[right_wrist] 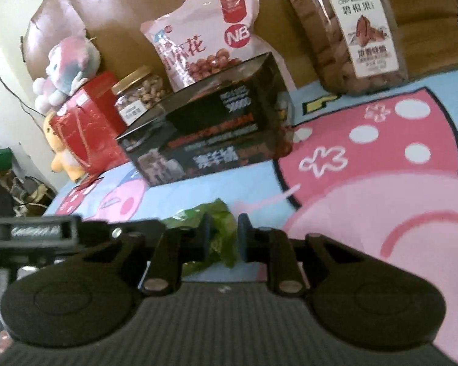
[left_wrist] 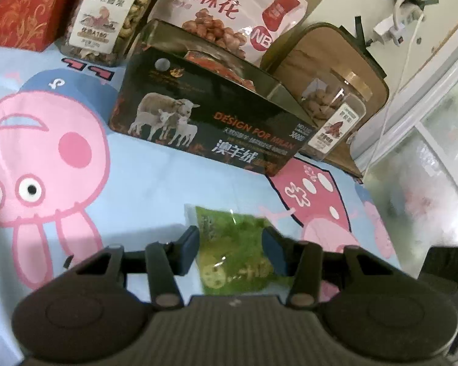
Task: Organize snacks
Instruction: 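Grasp the green snack packet with the left gripper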
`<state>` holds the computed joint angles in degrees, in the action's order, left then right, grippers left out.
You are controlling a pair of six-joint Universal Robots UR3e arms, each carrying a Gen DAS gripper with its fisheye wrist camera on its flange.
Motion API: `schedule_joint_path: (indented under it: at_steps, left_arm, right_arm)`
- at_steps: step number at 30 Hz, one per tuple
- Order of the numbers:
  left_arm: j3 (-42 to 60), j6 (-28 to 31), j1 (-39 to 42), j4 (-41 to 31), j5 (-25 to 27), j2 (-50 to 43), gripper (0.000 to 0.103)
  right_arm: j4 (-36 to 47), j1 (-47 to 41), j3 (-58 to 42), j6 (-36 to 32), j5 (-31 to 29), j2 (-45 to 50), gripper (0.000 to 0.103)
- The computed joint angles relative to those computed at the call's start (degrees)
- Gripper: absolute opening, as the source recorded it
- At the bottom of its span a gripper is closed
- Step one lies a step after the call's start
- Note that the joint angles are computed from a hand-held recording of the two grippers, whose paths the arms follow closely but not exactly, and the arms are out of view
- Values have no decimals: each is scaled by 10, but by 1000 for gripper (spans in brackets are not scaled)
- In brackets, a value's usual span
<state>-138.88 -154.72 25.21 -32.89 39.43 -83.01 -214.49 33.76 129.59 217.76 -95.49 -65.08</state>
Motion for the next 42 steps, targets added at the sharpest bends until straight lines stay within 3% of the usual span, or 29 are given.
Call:
schedule_joint_path:
  at_steps: [7,8,9,10,11,14,20,21,23,24,30,31,34,35,38,42]
  left_arm:
    - [-19,57,39,-117,-33,71,49]
    - [-15,82,47,-156,-46,78,49]
    - [-2,113,53,-215,-59,79,49]
    - [4,133,59,-253,-69,81,49]
    - [0,136,61,-257,-70,89,49]
    - [-7,143,70,-267,-66,108,49]
    - [-1,243,126,-415,-73,157,49]
    - [0,260,135,-437,-73,164,49]
    - [6,297,152,-486,-74,175,49]
    - [10,315,158,-507,-74,177,49]
    - [16,400,181,-601,-71,203,48]
    - [15,415,185,-616,-71,210,43]
    - [29,477,190,-673,-70,203,8]
    - [35,482,184,-675,-72,190,3]
    - [20,453,168,-632,-79,203,3]
    - [28,487,166,-672,-84,214,3]
  right_arm:
    - [45,69,-47,-31,-72,11,27]
    - [44,75,-48,-40,-76,11,32]
    - [43,79,-48,-48,-72,13,49]
    - [29,77,-43,-61,-51,18,56]
    - [22,93,-48,-75,-67,27,65]
    - [87,143,-104,-116,-145,43,66]
    - [127,197,-173,-178,-240,83,52]
    - [113,205,-173,-192,-256,91,41]
    - [93,214,-180,-207,-282,106,36]
    - [86,218,-184,-209,-298,113,26]
    - [50,217,-169,-209,-298,113,21]
    - [40,218,-160,-205,-296,109,20]
    - [17,212,-138,-174,-288,99,15]
    - [5,210,-128,-163,-281,94,13]
    - [-7,197,-120,-148,-265,84,10]
    - [-23,198,-113,-148,-261,84,9]
